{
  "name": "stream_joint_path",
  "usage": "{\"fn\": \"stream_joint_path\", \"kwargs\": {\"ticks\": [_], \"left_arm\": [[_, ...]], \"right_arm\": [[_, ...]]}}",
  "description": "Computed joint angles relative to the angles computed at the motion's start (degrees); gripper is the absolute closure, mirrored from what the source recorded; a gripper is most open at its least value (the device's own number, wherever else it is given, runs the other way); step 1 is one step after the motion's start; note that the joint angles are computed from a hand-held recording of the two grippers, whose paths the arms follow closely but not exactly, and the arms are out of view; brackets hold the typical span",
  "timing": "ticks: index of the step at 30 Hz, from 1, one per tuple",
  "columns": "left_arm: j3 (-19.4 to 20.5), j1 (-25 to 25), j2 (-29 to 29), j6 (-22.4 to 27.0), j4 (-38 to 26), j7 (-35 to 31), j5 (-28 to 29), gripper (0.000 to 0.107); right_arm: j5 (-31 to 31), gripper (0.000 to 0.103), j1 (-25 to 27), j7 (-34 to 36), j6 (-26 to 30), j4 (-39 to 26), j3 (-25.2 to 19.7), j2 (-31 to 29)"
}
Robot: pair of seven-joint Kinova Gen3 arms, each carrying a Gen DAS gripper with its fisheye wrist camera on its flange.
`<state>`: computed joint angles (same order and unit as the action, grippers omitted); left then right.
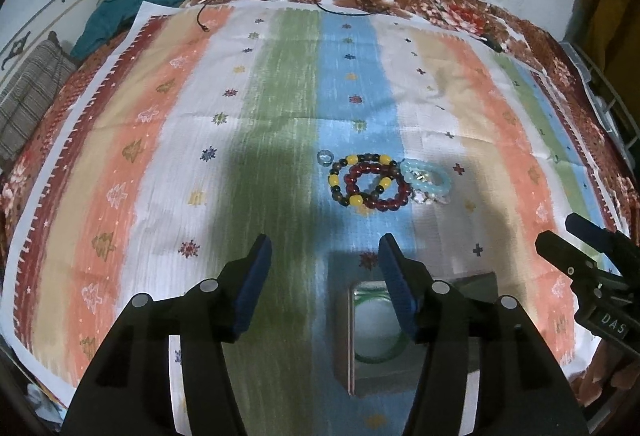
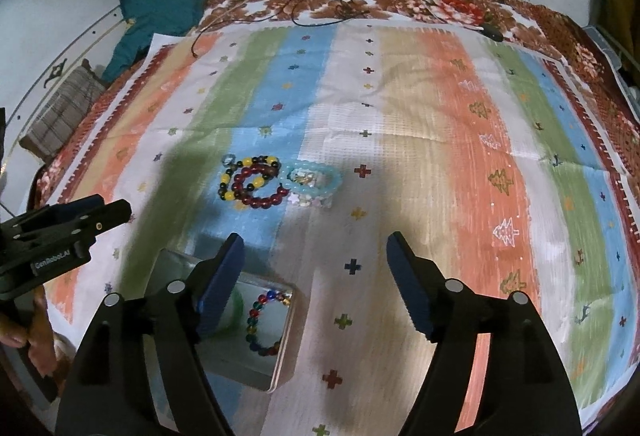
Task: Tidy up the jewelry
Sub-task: 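Move both open tools back to the remaining bracelets beside the tin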
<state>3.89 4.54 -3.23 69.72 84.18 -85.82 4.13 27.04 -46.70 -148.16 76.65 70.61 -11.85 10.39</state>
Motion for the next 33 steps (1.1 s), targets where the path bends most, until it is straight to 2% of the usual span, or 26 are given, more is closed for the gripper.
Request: {"fn": "stream_joint_path", "kwargs": {"ticks": [11,15,25,33], "left_arm": [[-0.1,0.1,4.9,-1.6,-1.1,0.9,-1.2,0.049],[0.2,0.6,6.0,-2.3,-1.4,0.8,-1.8,0.041],[0.1,1.1,9.5,-2.5,-3.1,0.4,-2.6,0.041],[-0.3,0.4,12.0,-2.5,-4.0,0.1,-1.1,0.04]], "right_arm": [[0.2,0.024,0.5,2.7,0.0,-1.6,1.5,2.7],[-0.4,0.024,1.1,5.0,-1.2,-1.6,2.0,3.6],[-2.9,0.022,2.5,7.0,-2.5,-2.5,3.6,5.4],[-5.4,0.02,4.1,8.1,-3.5,-2.7,4.4,7.0]]}}
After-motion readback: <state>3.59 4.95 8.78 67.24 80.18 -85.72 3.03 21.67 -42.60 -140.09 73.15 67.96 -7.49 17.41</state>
